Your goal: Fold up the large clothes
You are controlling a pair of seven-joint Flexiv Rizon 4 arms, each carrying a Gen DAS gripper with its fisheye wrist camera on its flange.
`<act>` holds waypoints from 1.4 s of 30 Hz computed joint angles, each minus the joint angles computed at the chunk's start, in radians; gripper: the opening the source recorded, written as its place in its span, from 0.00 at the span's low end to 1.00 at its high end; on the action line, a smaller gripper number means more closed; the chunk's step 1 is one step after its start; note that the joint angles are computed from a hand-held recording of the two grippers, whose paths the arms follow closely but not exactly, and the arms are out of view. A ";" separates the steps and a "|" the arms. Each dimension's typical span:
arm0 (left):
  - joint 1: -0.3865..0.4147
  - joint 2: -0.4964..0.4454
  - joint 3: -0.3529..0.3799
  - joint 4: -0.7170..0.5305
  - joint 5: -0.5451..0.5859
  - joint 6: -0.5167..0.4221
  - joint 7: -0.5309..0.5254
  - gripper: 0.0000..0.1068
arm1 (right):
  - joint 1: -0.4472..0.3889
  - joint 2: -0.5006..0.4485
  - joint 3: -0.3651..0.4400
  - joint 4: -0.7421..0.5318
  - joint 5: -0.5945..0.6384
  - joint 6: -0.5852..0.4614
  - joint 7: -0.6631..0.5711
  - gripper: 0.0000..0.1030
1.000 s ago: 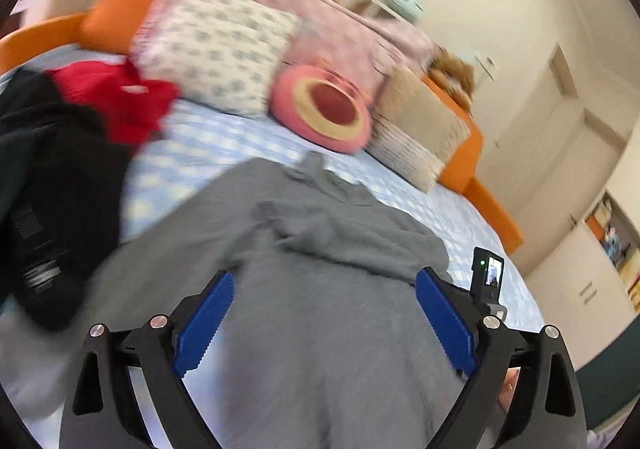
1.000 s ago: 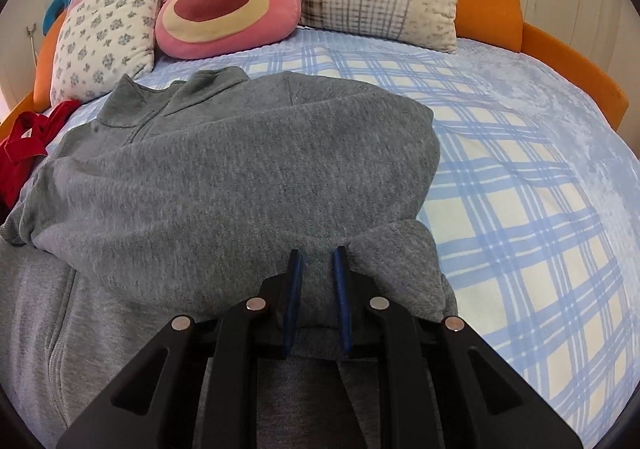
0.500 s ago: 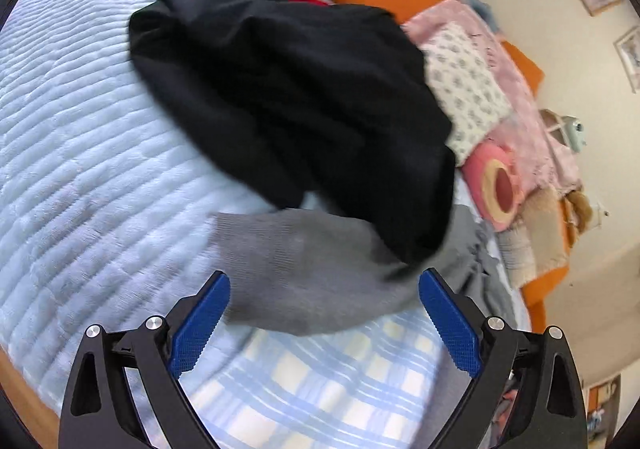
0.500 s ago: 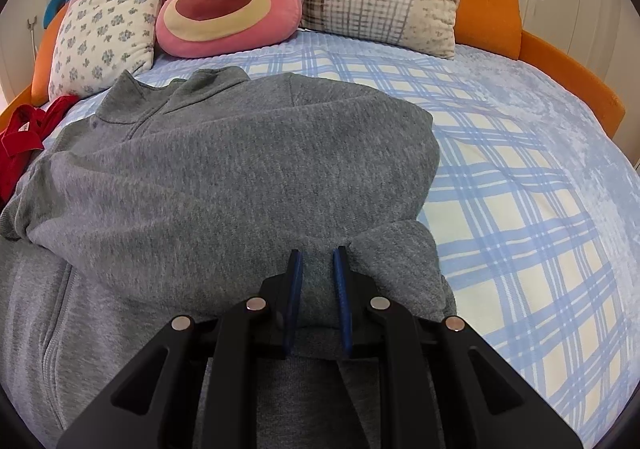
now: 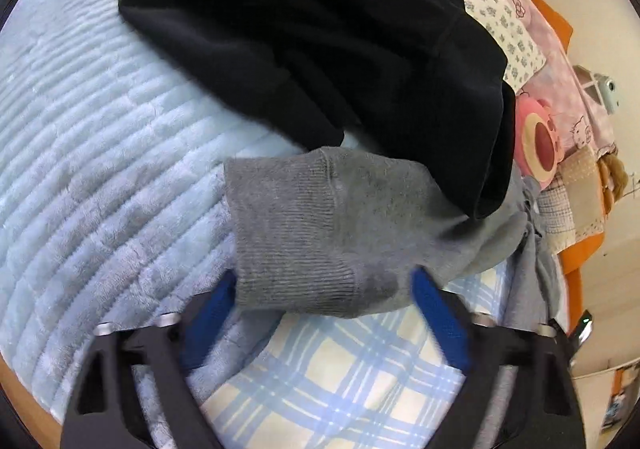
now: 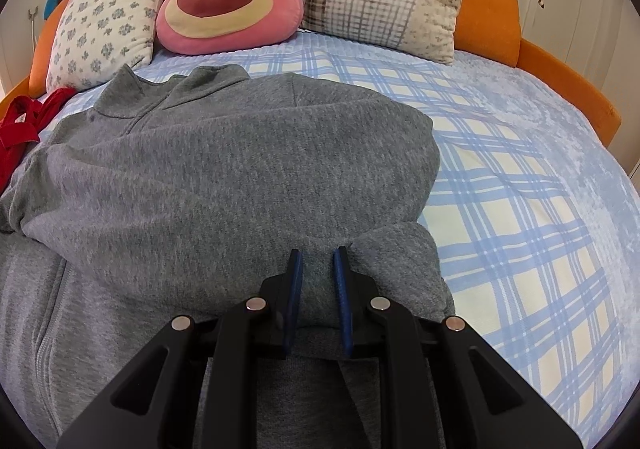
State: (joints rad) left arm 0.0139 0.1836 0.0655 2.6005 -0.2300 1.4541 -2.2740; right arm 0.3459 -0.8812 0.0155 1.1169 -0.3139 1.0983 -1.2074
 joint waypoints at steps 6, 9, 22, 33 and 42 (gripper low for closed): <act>-0.043 -0.047 0.012 -0.019 -0.082 0.015 0.068 0.47 | 0.001 -0.001 -0.002 -0.001 0.000 -0.001 0.000 0.17; -0.093 -0.061 0.021 -0.021 -0.184 0.059 0.136 0.30 | 0.007 0.000 -0.011 0.000 -0.008 -0.004 0.004 0.17; 0.056 0.081 -0.094 -0.377 0.264 -0.324 0.074 0.22 | -0.045 0.090 0.225 0.061 0.074 0.154 -0.267 0.20; 0.053 0.030 -0.121 -0.792 0.388 -0.631 0.192 0.22 | 0.056 -0.012 0.377 -0.226 0.309 -0.084 -0.352 0.20; 0.011 -0.197 -0.126 -1.213 0.493 -0.843 0.189 0.22 | 0.197 -0.017 0.233 -0.158 0.362 -0.107 -0.236 0.14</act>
State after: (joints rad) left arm 0.0247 -0.0137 -0.0604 1.3876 0.2630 0.6112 -2.0855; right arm 0.5425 -0.8986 0.2486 0.9594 0.0478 0.9911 -1.4435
